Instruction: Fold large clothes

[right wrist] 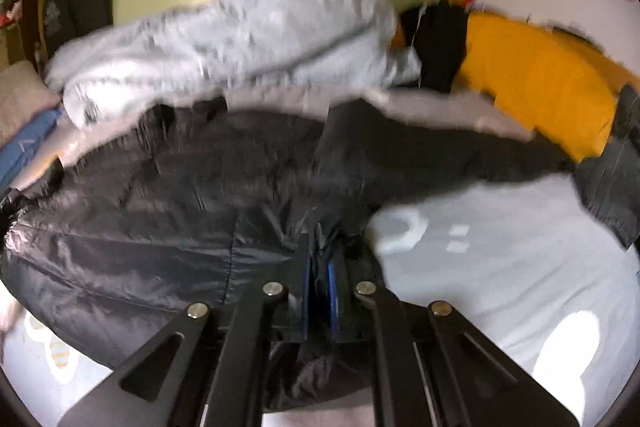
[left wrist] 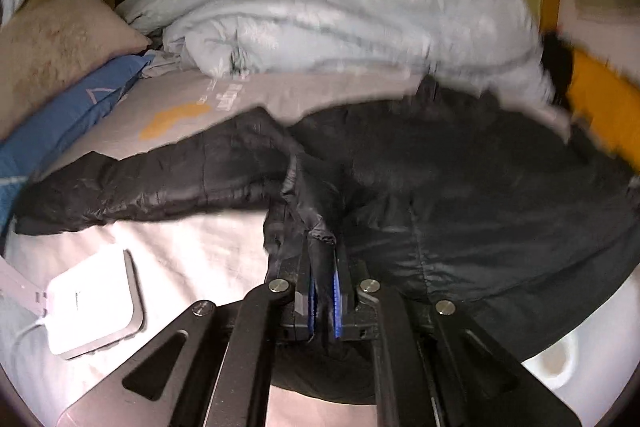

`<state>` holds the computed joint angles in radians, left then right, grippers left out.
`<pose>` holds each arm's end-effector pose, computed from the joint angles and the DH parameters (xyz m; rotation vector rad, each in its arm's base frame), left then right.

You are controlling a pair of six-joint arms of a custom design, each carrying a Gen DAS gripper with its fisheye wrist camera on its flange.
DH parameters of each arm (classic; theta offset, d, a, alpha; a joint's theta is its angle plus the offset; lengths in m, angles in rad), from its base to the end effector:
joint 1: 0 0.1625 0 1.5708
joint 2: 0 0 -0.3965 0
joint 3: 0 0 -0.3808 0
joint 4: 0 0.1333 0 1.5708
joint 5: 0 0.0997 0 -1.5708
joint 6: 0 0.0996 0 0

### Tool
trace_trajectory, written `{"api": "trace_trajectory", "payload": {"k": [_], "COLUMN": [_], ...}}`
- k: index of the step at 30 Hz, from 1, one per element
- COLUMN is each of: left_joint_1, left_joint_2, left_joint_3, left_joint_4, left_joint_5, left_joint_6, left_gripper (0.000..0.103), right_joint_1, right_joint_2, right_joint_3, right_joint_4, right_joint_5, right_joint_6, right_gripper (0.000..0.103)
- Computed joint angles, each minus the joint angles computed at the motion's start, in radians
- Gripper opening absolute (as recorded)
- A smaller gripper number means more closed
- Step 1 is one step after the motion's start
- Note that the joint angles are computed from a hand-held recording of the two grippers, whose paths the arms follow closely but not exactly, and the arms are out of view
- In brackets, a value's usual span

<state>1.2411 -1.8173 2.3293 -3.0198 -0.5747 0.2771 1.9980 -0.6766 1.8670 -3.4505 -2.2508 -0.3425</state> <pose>0.0958 -0.3899 0.4087 0.0711 2.0406 -1.0241 0.3033 -0.4956 0.0608 0.6070 -2.2952 0.8800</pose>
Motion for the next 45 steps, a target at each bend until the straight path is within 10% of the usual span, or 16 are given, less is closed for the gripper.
{"api": "trace_trajectory", "payload": {"k": [5,9,13,21,24,27,33,37,39,42,44,45], "left_joint_1": [-0.014,-0.040,-0.132,-0.377,-0.305,-0.247,-0.078,0.109,0.119,0.094,0.043,0.007], "left_joint_2": [0.051,-0.063,-0.229,-0.564,-0.591,-0.530,-0.344,-0.175,-0.157,-0.155,-0.158,-0.162], "left_joint_3": [0.029,0.040,0.083,0.151,0.167,0.199,0.185,0.094,0.073,0.092,0.120,0.131], "left_joint_4": [-0.091,0.081,0.216,0.749,0.793,0.678,0.368,0.212,0.236,0.177,0.142,0.146], "left_joint_5": [0.102,0.075,0.074,0.069,-0.088,-0.079,-0.151,-0.286,-0.277,-0.283,-0.214,-0.164], "left_joint_6": [0.055,-0.077,-0.207,-0.575,-0.704,-0.691,-0.594,-0.515,-0.479,-0.421,-0.362,-0.341], "left_gripper": [0.018,0.034,0.077,0.103,0.103,0.102,0.101,0.101,0.098,0.068,0.013,0.010], "right_joint_1": [0.001,0.012,0.031,0.069,0.060,0.074,-0.005,0.001,-0.041,-0.084,-0.074,-0.064], "right_joint_2": [0.013,-0.040,-0.144,-0.233,-0.224,-0.167,-0.129,-0.038,-0.066,-0.087,-0.082,-0.077], "right_joint_3": [0.000,0.053,0.147,0.286,0.323,0.305,0.266,0.188,0.180,0.181,0.159,0.155], "right_joint_4": [0.040,-0.002,-0.005,-0.039,-0.033,-0.024,-0.009,-0.101,-0.018,0.005,0.030,0.020], "right_joint_5": [-0.051,-0.010,0.047,0.222,0.257,0.151,0.221,0.042,0.133,0.235,0.205,0.192], "right_joint_6": [0.017,0.032,0.125,0.257,0.344,0.425,0.451,0.392,0.404,0.442,0.424,0.410], "right_gripper": [0.014,0.060,0.070,0.095,0.096,0.096,0.096,0.096,0.089,0.053,0.017,0.010]}}
